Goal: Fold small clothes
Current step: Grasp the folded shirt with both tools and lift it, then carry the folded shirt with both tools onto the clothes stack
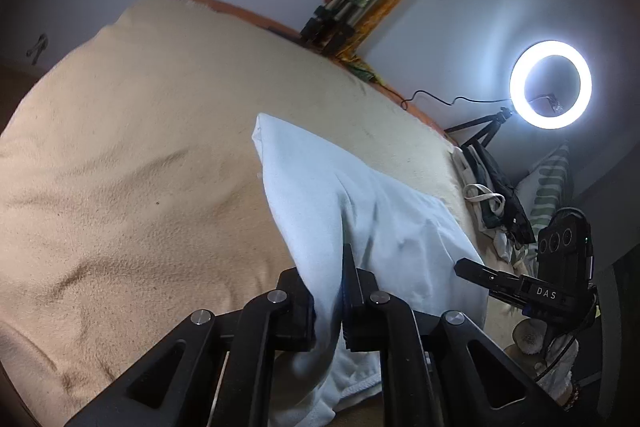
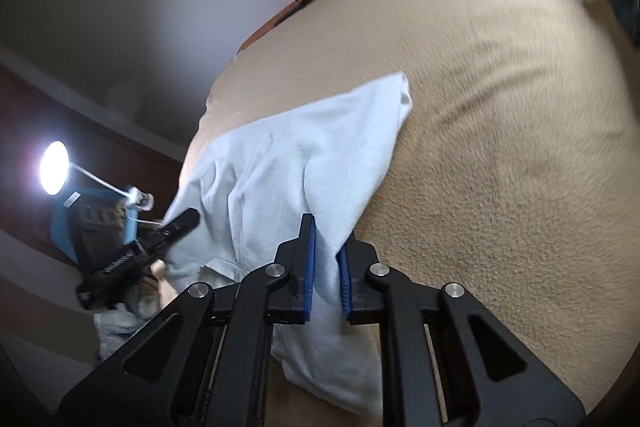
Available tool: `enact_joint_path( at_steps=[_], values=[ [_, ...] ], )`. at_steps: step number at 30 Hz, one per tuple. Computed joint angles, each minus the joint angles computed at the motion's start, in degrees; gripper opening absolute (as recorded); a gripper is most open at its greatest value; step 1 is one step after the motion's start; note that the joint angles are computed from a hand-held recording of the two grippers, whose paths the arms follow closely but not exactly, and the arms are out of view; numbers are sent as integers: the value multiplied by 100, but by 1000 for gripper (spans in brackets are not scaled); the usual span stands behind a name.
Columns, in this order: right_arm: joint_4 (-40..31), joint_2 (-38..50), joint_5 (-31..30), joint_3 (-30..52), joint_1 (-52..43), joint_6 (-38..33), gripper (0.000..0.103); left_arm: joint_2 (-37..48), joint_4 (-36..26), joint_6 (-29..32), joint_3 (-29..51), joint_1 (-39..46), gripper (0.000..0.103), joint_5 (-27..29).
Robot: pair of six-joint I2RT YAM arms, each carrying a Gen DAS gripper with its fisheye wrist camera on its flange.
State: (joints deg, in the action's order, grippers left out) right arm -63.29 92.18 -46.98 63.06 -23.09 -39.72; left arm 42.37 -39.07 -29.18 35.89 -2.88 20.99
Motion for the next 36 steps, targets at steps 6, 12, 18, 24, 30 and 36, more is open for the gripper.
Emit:
enact_joint_path(
  at_steps=[6, 12, 18, 24, 30, 36],
  values=[
    [-146, -611, 117, -11, 28, -182, 11, -188, -57, -310, 217, -509, 6, -238],
    [-505, -850, 143, 319, -188, -473, 11, -40, 55, -703, 530, -1490, 6, -892],
    [-980, -854, 100, 836, -569, -907, 11, 462, 443, -1035, 873, -2326, 6, -1373],
    [-1368, -516, 25, 1468, -1040, -1268, 11, 1237, 950, -1277, 1320, -3024, 6, -1741],
    [-1675, 119, -57, 2430, -1540, -1611, 11, 2338, 1298, -1155, 2142, -3463, 6, -1932],
    [-1977, 1084, -81, 3857, -2051, -1715, 11, 3603, 1771, -1145, 3132, -3700, 6, -1933]
  ],
)
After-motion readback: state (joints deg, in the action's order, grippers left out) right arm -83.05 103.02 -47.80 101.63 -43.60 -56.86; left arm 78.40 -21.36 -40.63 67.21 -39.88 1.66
